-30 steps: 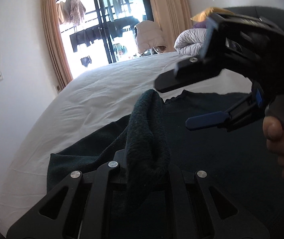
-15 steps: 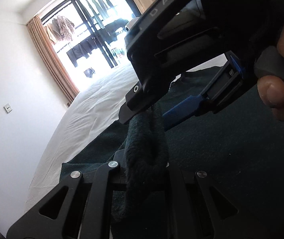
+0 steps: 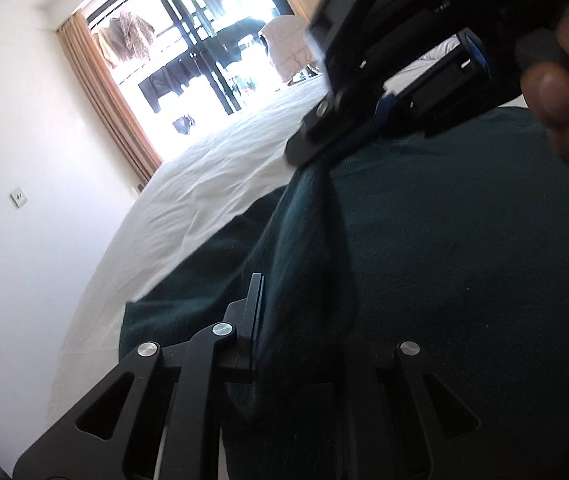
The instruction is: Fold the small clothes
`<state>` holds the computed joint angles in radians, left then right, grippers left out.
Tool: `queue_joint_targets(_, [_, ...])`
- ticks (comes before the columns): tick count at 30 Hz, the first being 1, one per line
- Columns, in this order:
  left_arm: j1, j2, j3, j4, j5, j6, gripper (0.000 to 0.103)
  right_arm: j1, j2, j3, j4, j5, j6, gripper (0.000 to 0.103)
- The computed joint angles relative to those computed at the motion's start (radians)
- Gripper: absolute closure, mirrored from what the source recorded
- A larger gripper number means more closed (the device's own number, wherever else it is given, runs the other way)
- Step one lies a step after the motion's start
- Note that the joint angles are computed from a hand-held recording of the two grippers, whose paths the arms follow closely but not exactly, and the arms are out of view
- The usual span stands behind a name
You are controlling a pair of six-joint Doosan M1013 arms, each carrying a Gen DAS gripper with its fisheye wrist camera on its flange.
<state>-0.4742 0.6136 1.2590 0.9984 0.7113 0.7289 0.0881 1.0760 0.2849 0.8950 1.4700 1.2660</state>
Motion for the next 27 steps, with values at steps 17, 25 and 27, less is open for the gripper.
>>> queue_joint_targets(17, [-0.048,-0.036,0.076,0.201,0.043,-0.172,0.09,-0.029,0.036,-0.007,0.131,0.129,0.18,0.028])
queue_joint_targets(25, [-0.043,-0.035,0.092,0.216,0.026,-0.186,0.09,0.002,0.079,-0.092,0.076,0.191,0.116,0.09])
queue_joint_targets(27, [-0.043,-0.036,0.092,0.191,0.019,-0.162,0.09,0.004,0.046,-0.035,0.052,0.155,0.067,0.093])
